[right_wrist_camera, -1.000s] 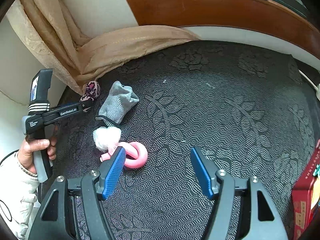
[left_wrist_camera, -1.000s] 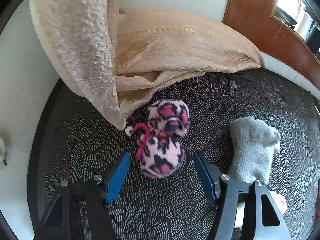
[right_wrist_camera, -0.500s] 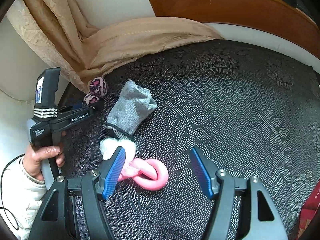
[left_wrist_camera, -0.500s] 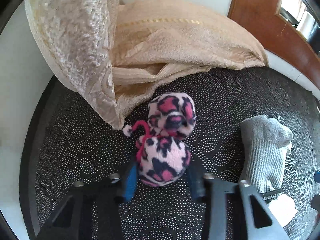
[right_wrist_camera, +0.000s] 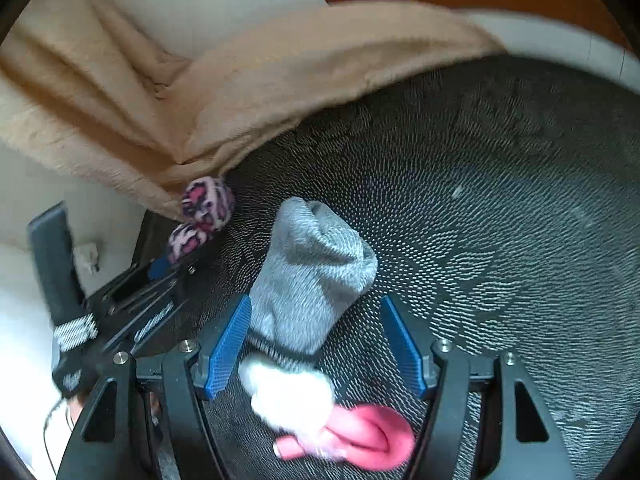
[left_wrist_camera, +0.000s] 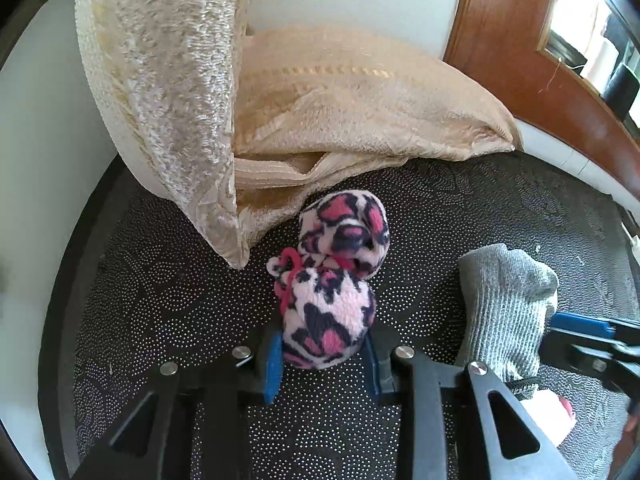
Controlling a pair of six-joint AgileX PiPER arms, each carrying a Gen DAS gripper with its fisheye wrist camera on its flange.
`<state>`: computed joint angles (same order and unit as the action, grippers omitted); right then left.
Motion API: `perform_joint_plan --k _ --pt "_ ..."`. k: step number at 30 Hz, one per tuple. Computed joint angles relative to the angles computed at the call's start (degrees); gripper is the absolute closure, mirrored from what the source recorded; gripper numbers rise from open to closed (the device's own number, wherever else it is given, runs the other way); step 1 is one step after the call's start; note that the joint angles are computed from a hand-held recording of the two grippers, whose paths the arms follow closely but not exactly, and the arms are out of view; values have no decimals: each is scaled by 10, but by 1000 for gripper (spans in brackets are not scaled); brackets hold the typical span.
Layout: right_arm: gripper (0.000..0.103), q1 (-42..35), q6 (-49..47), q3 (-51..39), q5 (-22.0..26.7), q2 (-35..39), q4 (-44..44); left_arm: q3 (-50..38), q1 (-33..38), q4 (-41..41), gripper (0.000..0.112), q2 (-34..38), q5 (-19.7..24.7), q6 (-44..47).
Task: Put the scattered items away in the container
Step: 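Grasp the leopard-print plush with the left tool while the right tool grasps the grey sock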
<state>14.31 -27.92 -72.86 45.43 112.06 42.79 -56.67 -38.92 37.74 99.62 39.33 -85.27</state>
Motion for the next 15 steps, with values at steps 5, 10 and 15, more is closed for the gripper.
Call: perform_joint_plan --k 5,10,15 --pt "32 11 31 -34 -9 43 0 2 11 -13 78 8 -13 4" --pt "45 30 48 -53 -16 50 -32 -6 20 -17 71 22 -15 5" --pt "71 35 25 -34 -30 31 -38 -20 20 -12 81 39 -1 2"
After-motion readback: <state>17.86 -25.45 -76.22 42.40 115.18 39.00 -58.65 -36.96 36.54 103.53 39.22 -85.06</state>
